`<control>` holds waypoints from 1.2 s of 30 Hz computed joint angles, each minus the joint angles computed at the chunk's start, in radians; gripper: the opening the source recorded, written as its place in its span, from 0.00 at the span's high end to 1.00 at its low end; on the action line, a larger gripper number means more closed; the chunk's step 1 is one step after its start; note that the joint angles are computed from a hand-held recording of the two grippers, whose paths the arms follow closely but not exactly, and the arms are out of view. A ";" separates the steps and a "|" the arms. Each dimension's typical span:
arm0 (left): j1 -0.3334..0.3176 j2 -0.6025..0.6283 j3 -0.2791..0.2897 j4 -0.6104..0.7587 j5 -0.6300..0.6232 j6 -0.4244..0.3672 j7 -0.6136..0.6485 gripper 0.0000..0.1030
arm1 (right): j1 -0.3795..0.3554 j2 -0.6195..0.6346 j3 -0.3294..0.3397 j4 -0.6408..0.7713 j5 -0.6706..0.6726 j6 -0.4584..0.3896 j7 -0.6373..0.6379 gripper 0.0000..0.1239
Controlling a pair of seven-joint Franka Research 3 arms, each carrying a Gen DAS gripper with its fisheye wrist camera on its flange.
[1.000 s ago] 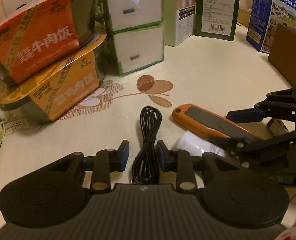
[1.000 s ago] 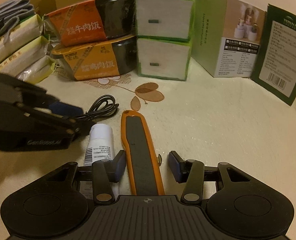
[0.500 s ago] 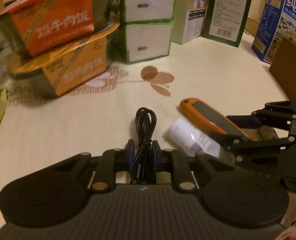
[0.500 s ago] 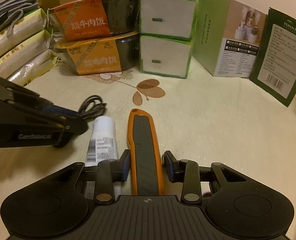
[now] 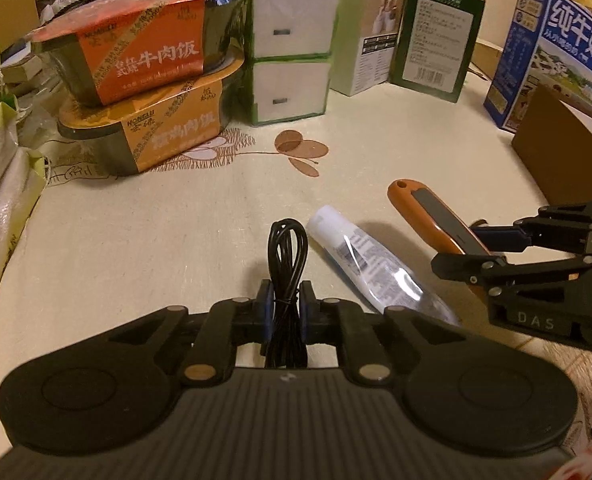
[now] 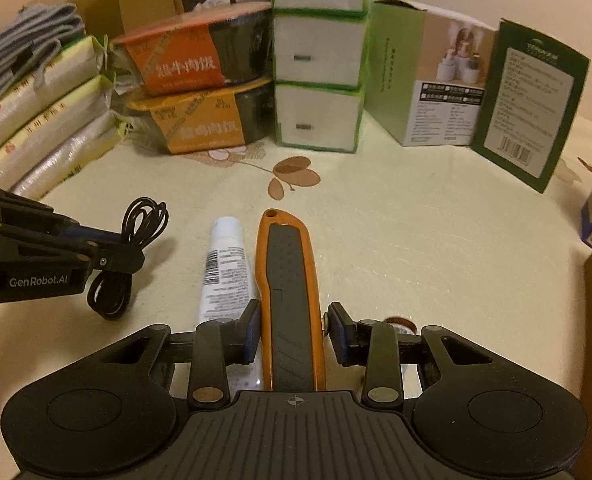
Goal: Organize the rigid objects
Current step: 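Lift the orange knife with the right gripper while the left lifts the black cable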
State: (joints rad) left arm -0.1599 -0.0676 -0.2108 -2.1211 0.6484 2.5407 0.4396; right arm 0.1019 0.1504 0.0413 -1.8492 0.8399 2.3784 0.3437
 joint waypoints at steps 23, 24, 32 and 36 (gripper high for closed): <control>-0.076 -0.149 -0.090 -0.048 -0.066 -0.052 -0.099 0.91 | -0.041 -0.264 -0.111 -0.206 0.021 -0.143 0.061 0.74; -0.080 -0.152 -0.093 -0.045 -0.065 -0.054 -0.105 0.91 | -0.043 -0.277 -0.118 -0.214 0.022 -0.151 0.059 0.74; -0.111 -0.123 -0.122 0.040 -0.036 -0.083 -0.120 0.91 | -0.070 -0.350 -0.167 -0.234 0.025 -0.211 0.065 0.74; -0.134 -0.079 -0.131 0.113 -0.011 -0.099 -0.113 0.91 | -0.089 -0.371 -0.194 -0.226 0.038 -0.236 0.067 0.74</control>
State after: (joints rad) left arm -0.2944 -0.1470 -0.3419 -2.0080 0.6376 2.4416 0.3268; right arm 0.0129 -0.2209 -0.1525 -2.0751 0.8774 2.1426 0.4110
